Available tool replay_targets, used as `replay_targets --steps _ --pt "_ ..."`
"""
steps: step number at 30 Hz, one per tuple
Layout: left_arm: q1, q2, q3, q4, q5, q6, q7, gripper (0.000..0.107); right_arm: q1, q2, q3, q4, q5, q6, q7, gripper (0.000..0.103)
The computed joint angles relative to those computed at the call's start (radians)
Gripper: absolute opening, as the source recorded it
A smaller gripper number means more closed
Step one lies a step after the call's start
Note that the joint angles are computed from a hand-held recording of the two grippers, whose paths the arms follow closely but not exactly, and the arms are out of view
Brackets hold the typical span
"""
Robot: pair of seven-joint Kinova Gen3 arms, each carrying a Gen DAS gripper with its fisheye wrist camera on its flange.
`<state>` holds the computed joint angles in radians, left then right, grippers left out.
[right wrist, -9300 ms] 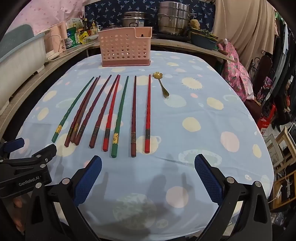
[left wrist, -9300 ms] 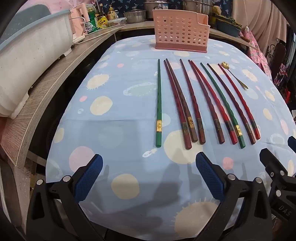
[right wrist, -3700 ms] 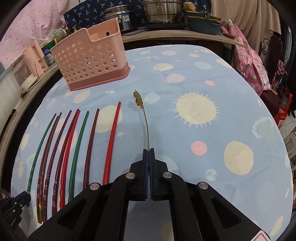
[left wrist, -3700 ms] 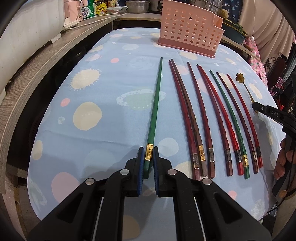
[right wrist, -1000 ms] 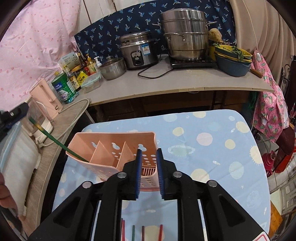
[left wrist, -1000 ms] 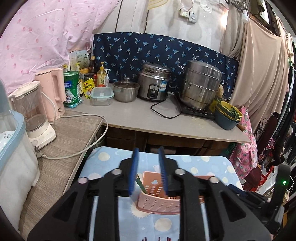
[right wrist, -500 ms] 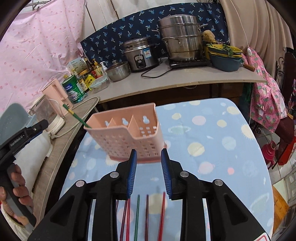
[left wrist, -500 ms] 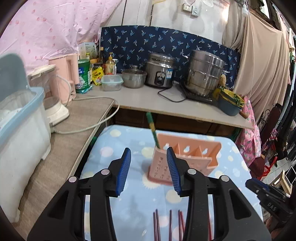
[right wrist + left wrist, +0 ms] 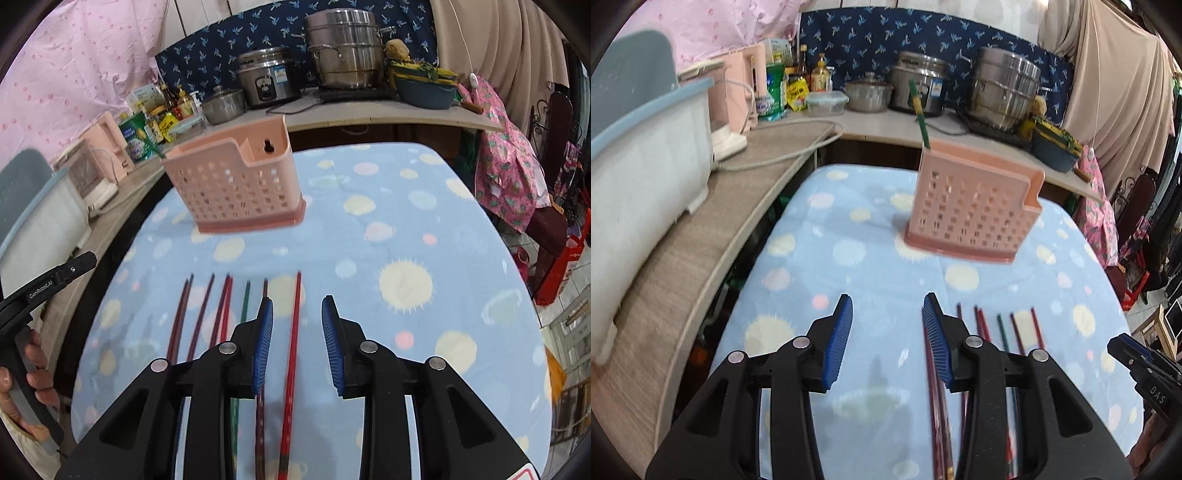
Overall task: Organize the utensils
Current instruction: 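Open the left gripper to drop the chopstick while the right gripper releases the spoon into the basket, then lower the right gripper onto a red chopstick and close on it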
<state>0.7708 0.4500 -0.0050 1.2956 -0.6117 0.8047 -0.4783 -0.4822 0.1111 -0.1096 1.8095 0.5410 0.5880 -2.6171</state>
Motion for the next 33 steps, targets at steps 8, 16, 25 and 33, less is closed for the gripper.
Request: replay_targets --steps 8,16,25,33 --pt "0.041 -0.013 0.010 0.102 -0.016 -0.001 0.063 0.038 -0.054 -0.004 -0.025 0.091 0.066 0.026 -0.106 0.027" --pt "0.045 -0.020 0.037 0.158 -0.003 -0.018 0.076 0.038 -0.072 0.009 -0.035 0.142 0.052 -0.003 -0.133 0.027" --pt "0.044 -0.024 0.052 0.198 0.026 -0.022 0.071 0.038 -0.111 0.035 -0.029 0.153 0.068 -0.003 -0.166 0.023" --pt "0.048 -0.028 0.059 0.217 0.037 -0.032 0.068 0.038 -0.132 0.039 -0.023 0.160 0.083 0.006 -0.186 0.013"
